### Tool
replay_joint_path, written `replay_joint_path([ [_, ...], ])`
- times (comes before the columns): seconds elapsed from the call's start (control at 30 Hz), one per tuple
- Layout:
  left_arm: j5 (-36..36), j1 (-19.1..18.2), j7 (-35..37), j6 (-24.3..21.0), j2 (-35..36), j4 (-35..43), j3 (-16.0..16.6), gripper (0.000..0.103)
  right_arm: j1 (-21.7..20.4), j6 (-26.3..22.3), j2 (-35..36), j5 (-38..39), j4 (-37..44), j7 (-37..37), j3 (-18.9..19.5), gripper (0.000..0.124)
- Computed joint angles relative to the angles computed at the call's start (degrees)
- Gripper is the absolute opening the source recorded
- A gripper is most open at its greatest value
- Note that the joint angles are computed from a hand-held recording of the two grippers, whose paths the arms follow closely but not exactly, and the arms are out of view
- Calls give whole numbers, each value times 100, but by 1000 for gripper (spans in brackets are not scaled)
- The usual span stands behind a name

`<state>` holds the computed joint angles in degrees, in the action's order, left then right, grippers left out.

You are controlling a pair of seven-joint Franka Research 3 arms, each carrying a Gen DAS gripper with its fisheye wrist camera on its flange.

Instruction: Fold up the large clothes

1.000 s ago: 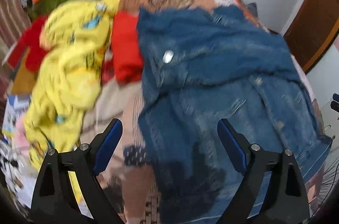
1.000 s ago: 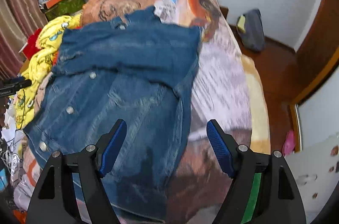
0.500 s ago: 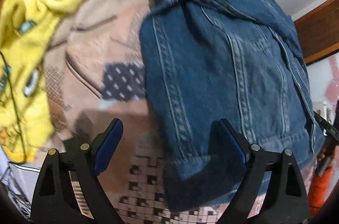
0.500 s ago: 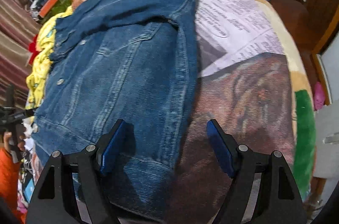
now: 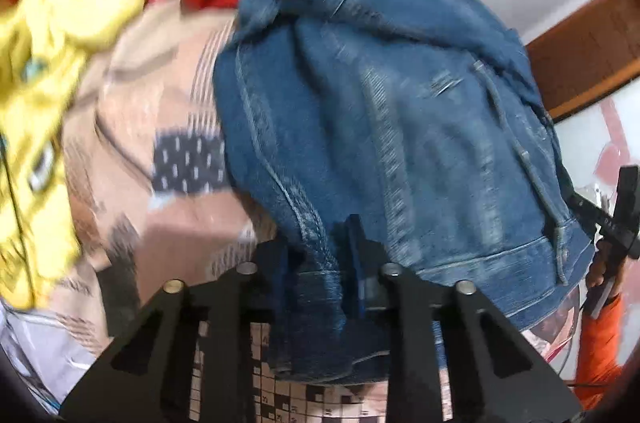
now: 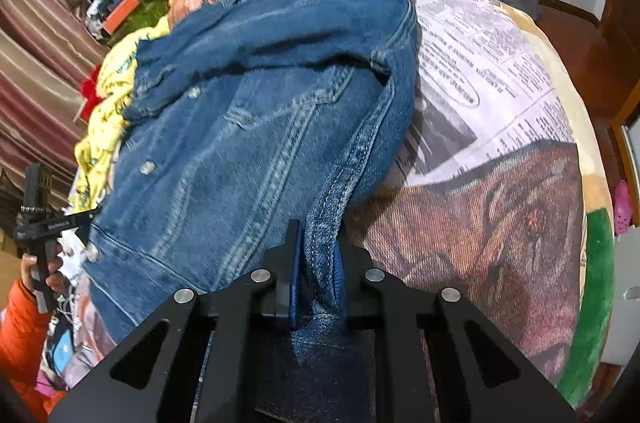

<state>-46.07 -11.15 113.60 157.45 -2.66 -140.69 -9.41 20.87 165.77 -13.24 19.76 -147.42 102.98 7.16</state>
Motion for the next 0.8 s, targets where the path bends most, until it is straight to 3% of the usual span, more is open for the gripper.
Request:
replay_joint_path([
  [0.23,101,-165,192,526,-200,463,48,15,-259,429,-89,-551,205,79,169,11],
  [0.4,-622,-159,837,774,-54,1147,185,15,-1254,740,121,-2114,740,1004,888,11],
  [0.53,-1071,-12,1007,1023,333,1886,87,15,-1759,855,523,-3199,1292,1868,1049,11],
  [0.63,-650,159,600,1362,742,2331,-74,15,-1998,834,925,-4048,1766,2543,1058,11],
  [0.8,272,351,-595,1381,1662,3088,12,15,-1828,616,1650,-4621,2511,3020,656,11],
])
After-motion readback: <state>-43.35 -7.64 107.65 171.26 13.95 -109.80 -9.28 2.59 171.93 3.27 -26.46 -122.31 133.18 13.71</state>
